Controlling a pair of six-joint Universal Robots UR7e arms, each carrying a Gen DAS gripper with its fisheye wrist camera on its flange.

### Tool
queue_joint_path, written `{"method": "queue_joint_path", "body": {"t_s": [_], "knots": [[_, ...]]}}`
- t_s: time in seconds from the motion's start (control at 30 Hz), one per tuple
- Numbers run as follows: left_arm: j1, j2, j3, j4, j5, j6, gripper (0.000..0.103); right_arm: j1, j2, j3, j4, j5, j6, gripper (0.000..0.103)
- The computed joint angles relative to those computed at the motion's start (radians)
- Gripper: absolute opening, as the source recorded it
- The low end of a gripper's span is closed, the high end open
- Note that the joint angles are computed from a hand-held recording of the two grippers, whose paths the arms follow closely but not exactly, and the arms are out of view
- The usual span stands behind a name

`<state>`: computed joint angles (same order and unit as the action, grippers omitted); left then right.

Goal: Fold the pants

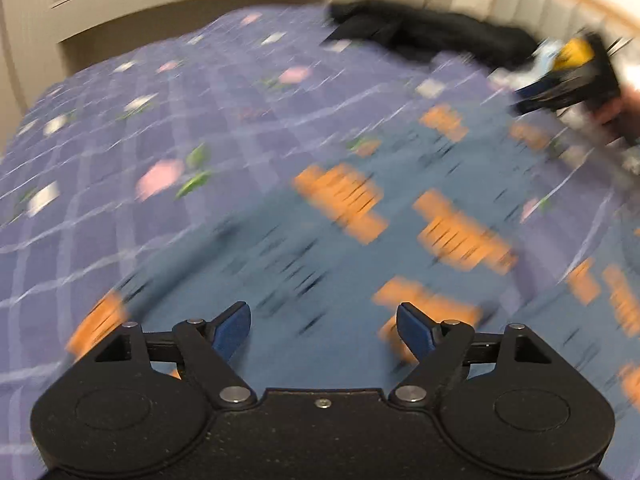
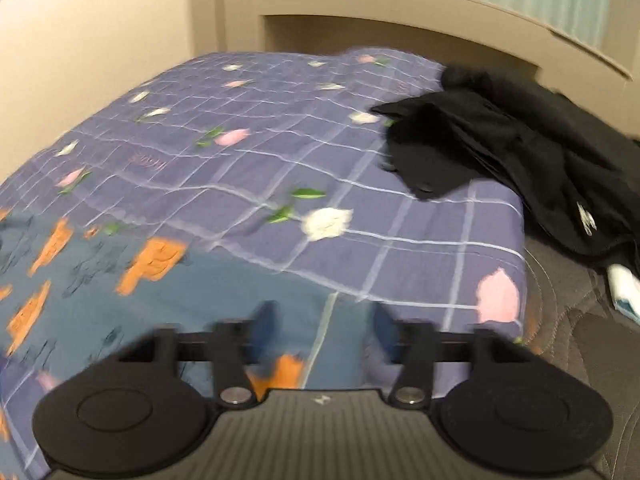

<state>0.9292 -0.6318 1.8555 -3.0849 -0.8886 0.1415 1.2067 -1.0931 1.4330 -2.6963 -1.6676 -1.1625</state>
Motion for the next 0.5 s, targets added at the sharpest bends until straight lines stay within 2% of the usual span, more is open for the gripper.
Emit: {"method": "queue_joint_path", "body": {"t_s": [0.03,0.07,0.1,0.17,0.2,0.23,0.33,0.4,0.5], "knots": [[-0.008,-0.005,0.013,0.011,0.059,-0.029,0.079,0.01,-0.004,0.036,-0.055,-0.062,-0.051,0.044],[-0.014,-0.02,0.039,0.003,0.096,-0.059,0.079,0.016,-0.012,0.061,-0.089,-0.089,-0.06,0.036],[-0.019,-0.047,0.075,-0.017,0.109,-0.096,0.079,0.013,-0.042,0.092,-0.081,-0.073,-0.028,0.036],[-0.039,-0.111,0.173,-0.081,0.12,-0.163,0.084,0.0,-0.122,0.161,-0.016,0.033,0.034,0.052],[-0.055,-0.143,0.23,-0.114,0.134,-0.183,0.084,-0.002,-0.162,0.209,-0.01,0.071,0.022,0.063],[-0.072,-0.166,0.277,-0.134,0.159,-0.206,0.085,-0.003,-0.215,0.28,-0.014,0.111,-0.01,0.07],[-0.12,-0.255,0.427,-0.116,0.217,-0.347,0.087,0.001,-0.329,0.44,0.005,0.168,-0.071,0.075],[-0.133,-0.31,0.499,-0.078,0.193,-0.461,0.085,0.011,-0.375,0.523,0.014,0.175,-0.094,0.075],[-0.157,-0.336,0.557,-0.03,0.186,-0.557,0.083,0.033,-0.405,0.613,-0.004,0.165,-0.069,0.076]]}}
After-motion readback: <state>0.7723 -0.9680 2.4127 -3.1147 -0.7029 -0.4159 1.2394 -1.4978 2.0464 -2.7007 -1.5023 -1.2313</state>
